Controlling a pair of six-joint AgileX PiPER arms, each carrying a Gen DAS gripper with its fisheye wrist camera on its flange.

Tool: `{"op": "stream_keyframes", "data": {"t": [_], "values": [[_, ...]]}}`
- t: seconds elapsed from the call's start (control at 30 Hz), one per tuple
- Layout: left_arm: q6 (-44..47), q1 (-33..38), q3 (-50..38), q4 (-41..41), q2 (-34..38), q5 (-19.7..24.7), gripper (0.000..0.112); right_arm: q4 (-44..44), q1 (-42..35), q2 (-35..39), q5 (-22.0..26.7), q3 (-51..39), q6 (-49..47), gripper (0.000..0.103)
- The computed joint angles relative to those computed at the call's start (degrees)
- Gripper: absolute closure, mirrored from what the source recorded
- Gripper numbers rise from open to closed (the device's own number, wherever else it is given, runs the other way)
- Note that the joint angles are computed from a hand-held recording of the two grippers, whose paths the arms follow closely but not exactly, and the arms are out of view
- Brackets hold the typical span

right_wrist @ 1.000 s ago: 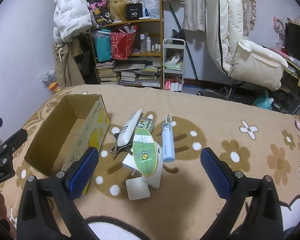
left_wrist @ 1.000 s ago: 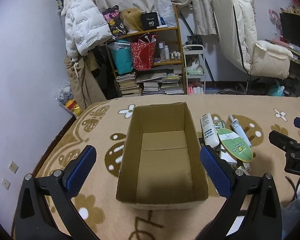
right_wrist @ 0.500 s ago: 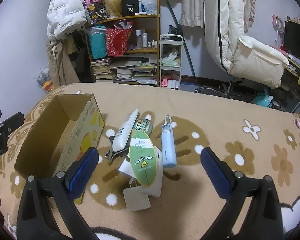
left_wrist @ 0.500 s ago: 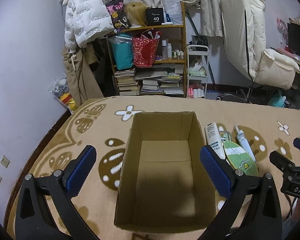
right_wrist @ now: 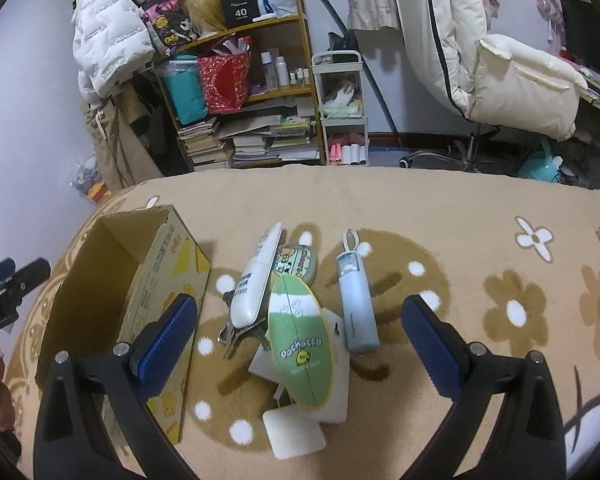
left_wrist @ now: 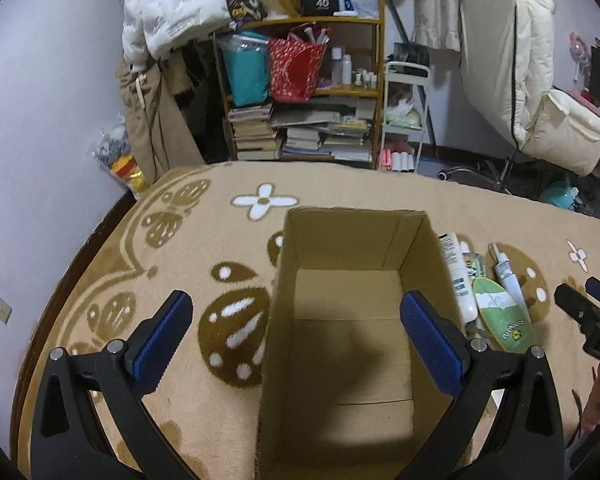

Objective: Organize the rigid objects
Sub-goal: 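Clamp the cardboard box wall with the left tool while the right tool approaches the green board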

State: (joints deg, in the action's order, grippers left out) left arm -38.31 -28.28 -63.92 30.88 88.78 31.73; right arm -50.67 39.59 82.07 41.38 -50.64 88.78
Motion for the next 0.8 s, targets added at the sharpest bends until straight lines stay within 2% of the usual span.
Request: {"op": "stream_keyframes", "data": {"t": [0.27, 0.57, 0.7, 0.77, 0.8], "values": [[4.76, 3.0, -2.78, -4.0, 4.39, 2.72, 0.01, 1.23, -3.55, 2.36, -3.19, -0.47, -3.45, 0.0], [9.72, 5.76, -5.52, -10.16, 9.45, 6.02, 0.011, 10.61, -7.04, 5.63, -7.39, 0.4, -10.22, 0.0], [12.45, 6.31, -6.24, -12.74, 10.57, 6.81, 0.029, 17.74, -8.58, 5.71, -9.58, 2.53, -14.08, 0.0], [15.66, 6.81, -6.57, -16.09, 11.0, 6.97, 0.041, 21.18, -9.17, 5.63, -10.41, 3.34, -16.83, 0.0], [16.75, 6.91, -6.91, -17.13, 11.35, 7.42, 0.051, 22.68, -9.33, 5.78, -10.61, 3.46, -18.31, 0.0]]}}
